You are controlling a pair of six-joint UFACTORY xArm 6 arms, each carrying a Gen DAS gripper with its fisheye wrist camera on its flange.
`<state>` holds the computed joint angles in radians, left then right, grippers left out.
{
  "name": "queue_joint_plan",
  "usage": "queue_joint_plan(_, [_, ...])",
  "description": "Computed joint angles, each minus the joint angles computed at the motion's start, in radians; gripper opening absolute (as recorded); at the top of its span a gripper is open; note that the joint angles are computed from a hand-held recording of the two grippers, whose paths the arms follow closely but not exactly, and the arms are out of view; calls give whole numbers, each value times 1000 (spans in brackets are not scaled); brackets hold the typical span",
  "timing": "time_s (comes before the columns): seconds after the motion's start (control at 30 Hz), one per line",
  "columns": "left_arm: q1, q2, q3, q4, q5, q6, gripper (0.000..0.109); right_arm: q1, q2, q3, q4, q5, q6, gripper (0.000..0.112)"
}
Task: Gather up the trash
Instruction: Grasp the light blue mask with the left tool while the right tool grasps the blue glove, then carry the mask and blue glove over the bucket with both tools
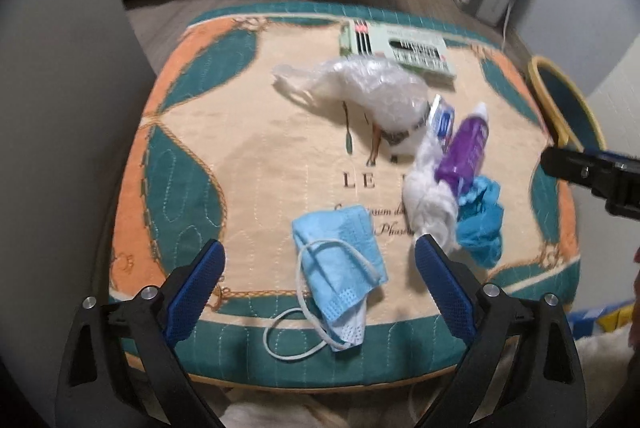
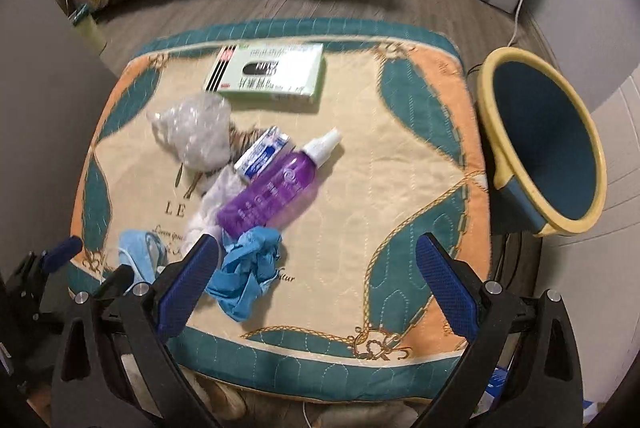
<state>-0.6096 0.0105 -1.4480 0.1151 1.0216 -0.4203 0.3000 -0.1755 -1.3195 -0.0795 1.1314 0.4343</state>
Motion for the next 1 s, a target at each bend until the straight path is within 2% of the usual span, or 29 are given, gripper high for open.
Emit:
queue_joint_plan(0.07, [-3,15,-14,-9,23,18,94,-9,-1,12,36,-8,4,95])
queue_joint_plan(0.13, [-3,32,-25,-34,41,42,89,-16,6,16,76,-7,-4,83])
queue_joint_plan(0.17, [-3,41,-34,-44,57,56,87,-16,10,17,90,-5,-7,81])
queue_joint_plan(0.23, [-5,53,-45,-52,78,72,78,-11,18,16,103,-5,-10,77])
queue_joint_plan(0.37, [-3,66,-56,-59,94,98,68,5,36,8,146,-9,-23,69])
queue_joint_plan(0.53, [13,80,-66,-70,113,111,42,28,71,-18,177,8,-40,58])
queue_joint_plan(0.63, [19,83,-68,-61,119,109,35,32,91,-27,193,18,-48,55])
queue_joint_plan(0.73, [25,81,-67,-55,113,107,31,35,106,-32,189,33,-63,53])
queue_joint_plan(0.83, [26,84,-71,-54,107,112,30,22,114,-28,222,47,-79,37])
queue_joint_plan(0.87, [27,86,-73,-56,102,114,30,19,114,-29,226,49,-82,36])
queue_joint_plan(0.93, [25,84,-74,-57,91,114,30,17,114,-35,221,47,-94,27])
queue_joint_plan(1.0, [25,83,-77,-55,78,111,29,13,114,-47,224,49,-102,24])
